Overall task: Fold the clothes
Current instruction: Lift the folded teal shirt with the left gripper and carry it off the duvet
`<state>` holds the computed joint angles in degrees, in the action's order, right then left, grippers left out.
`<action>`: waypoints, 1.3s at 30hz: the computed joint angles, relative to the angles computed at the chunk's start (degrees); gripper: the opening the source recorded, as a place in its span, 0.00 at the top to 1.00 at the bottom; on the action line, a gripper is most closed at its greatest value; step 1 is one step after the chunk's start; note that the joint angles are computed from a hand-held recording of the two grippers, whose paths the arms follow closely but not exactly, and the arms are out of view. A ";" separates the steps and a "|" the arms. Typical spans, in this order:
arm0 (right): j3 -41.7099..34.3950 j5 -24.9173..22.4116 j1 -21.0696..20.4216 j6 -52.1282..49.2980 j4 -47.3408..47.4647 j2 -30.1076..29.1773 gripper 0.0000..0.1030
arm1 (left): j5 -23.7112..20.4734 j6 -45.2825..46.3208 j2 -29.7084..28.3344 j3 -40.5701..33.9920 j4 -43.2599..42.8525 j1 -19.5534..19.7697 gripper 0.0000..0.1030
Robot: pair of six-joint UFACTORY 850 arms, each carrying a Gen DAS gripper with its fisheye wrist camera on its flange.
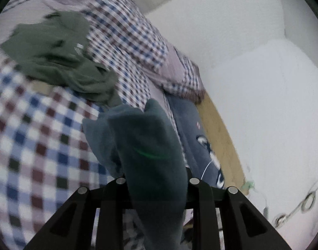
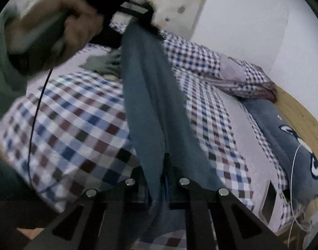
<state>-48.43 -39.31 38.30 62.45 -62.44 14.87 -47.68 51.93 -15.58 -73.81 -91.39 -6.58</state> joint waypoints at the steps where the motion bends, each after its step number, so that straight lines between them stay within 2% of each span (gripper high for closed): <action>1: -0.27 1.04 0.10 -1.97 1.31 0.95 0.91 | -0.05 0.03 1.82 2.07 -1.02 1.09 0.76; 6: -2.37 6.17 0.52 -11.96 9.61 4.12 0.91 | 0.37 -3.97 9.53 9.05 -1.31 7.36 0.76; 9: -5.41 9.49 1.07 -20.06 15.78 3.32 0.92 | 1.70 -10.49 13.64 10.48 4.54 11.61 0.76; 14: -12.14 15.41 0.90 -34.97 29.16 -1.14 0.92 | 2.22 -14.92 18.10 10.91 9.26 19.39 0.76; 18: -18.71 19.24 1.32 -50.09 43.38 -6.85 0.92 | 1.86 -17.36 18.64 8.24 12.93 24.79 0.76; 21: -25.64 20.10 1.29 -65.39 57.47 -12.48 0.92 | 1.75 -19.05 16.83 4.19 15.61 28.35 0.76; 26: -39.12 18.97 2.40 -75.28 65.84 -23.35 0.92 | 1.78 -22.17 9.13 -6.42 19.41 31.89 0.76; 30: -52.10 17.38 2.82 -75.37 65.65 -33.69 0.92 | 0.44 -24.47 0.38 -17.38 22.73 33.76 0.76; 34: -68.26 15.01 4.28 -67.85 56.94 -45.36 0.92 | -1.29 -26.32 -8.25 -28.48 24.95 35.73 0.76; 39: -90.94 10.11 6.61 -62.38 49.06 -60.30 0.92 | -0.67 -22.89 -12.68 -35.04 22.89 39.48 0.76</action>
<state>-139.36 -29.20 44.91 0.07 -13.37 -45.43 -48.35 29.04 -28.26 -108.85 -68.50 32.90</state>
